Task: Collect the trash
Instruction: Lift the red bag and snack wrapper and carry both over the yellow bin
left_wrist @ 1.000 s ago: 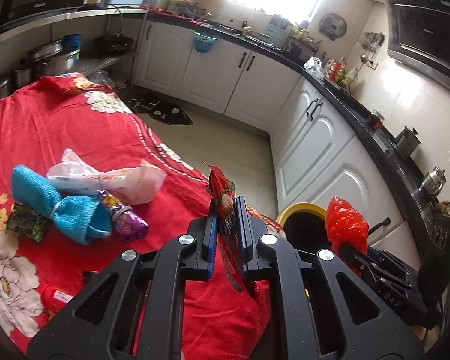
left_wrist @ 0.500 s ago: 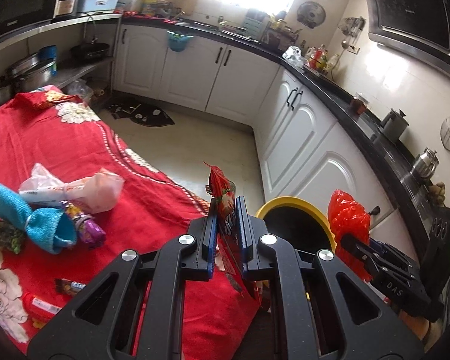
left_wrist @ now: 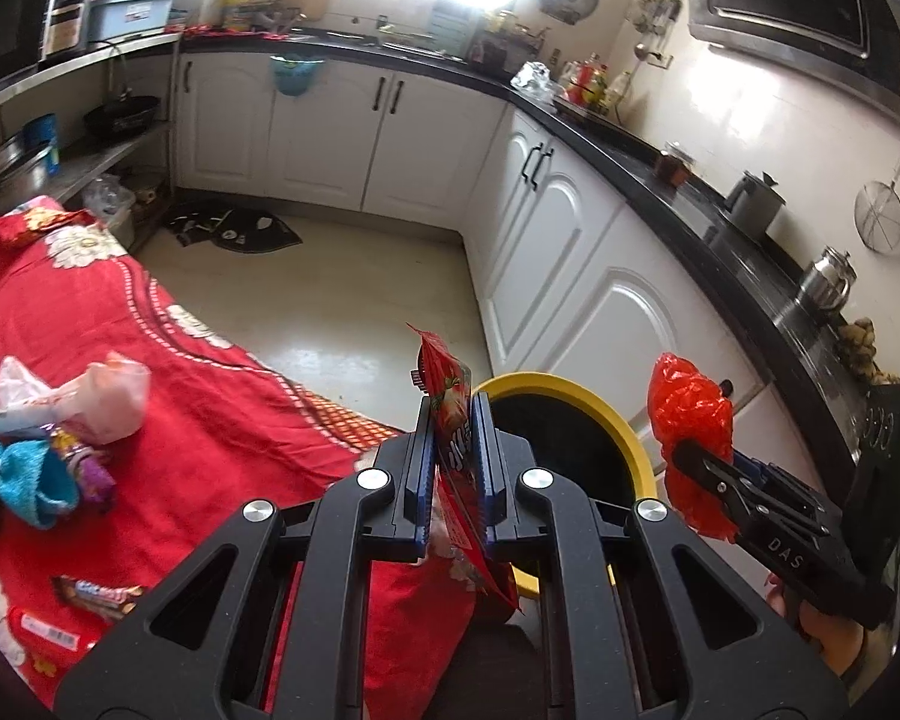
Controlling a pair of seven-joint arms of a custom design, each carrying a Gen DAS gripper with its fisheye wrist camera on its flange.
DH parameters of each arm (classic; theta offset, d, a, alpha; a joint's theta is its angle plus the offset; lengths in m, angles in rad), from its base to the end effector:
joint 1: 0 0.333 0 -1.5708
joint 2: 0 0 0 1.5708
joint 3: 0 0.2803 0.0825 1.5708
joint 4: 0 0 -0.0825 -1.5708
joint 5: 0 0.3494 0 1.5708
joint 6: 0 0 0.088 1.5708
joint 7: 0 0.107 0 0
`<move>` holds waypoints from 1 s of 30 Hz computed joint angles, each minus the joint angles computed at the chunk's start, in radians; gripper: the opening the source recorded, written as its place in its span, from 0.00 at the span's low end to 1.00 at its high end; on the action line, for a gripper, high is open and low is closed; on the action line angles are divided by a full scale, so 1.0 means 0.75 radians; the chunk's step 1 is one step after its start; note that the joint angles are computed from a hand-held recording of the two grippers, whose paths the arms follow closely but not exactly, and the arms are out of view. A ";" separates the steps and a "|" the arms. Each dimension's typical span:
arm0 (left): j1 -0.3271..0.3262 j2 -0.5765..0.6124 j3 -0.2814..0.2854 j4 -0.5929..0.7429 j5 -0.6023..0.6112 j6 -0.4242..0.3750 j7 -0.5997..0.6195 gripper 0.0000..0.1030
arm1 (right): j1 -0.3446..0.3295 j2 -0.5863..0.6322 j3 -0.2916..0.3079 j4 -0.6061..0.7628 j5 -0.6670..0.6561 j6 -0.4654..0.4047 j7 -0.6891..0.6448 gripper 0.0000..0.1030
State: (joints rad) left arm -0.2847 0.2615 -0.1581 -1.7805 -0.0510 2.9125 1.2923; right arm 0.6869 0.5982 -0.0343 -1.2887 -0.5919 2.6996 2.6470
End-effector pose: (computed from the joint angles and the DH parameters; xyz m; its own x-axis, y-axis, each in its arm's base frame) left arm 0.5829 -0.2618 0.4973 -0.2166 -0.9314 0.2925 -0.7019 -0.0597 -0.7098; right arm 0.5564 0.4577 0.4726 0.1355 -0.9606 -0.2427 -0.6524 0.0978 -0.7515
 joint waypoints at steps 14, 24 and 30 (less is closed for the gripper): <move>-0.058 0.193 -0.033 0.241 -0.020 -0.095 0.109 0.07 | -0.028 -0.032 -0.033 -0.100 -0.051 0.005 0.126 0.37; -0.099 0.381 -0.040 0.498 -0.032 -0.238 0.176 0.07 | -0.058 0.006 -0.028 -0.118 -0.038 0.010 0.160 0.38; -0.113 0.465 -0.043 0.606 -0.045 -0.300 0.194 0.07 | -0.076 0.054 -0.010 -0.077 0.007 0.001 0.118 0.39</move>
State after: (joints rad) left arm -0.3697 0.6101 -0.1905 -1.3260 -0.0843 2.6873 1.4377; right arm 0.6300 0.6387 -0.0421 -1.3466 -0.5866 2.7000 2.7357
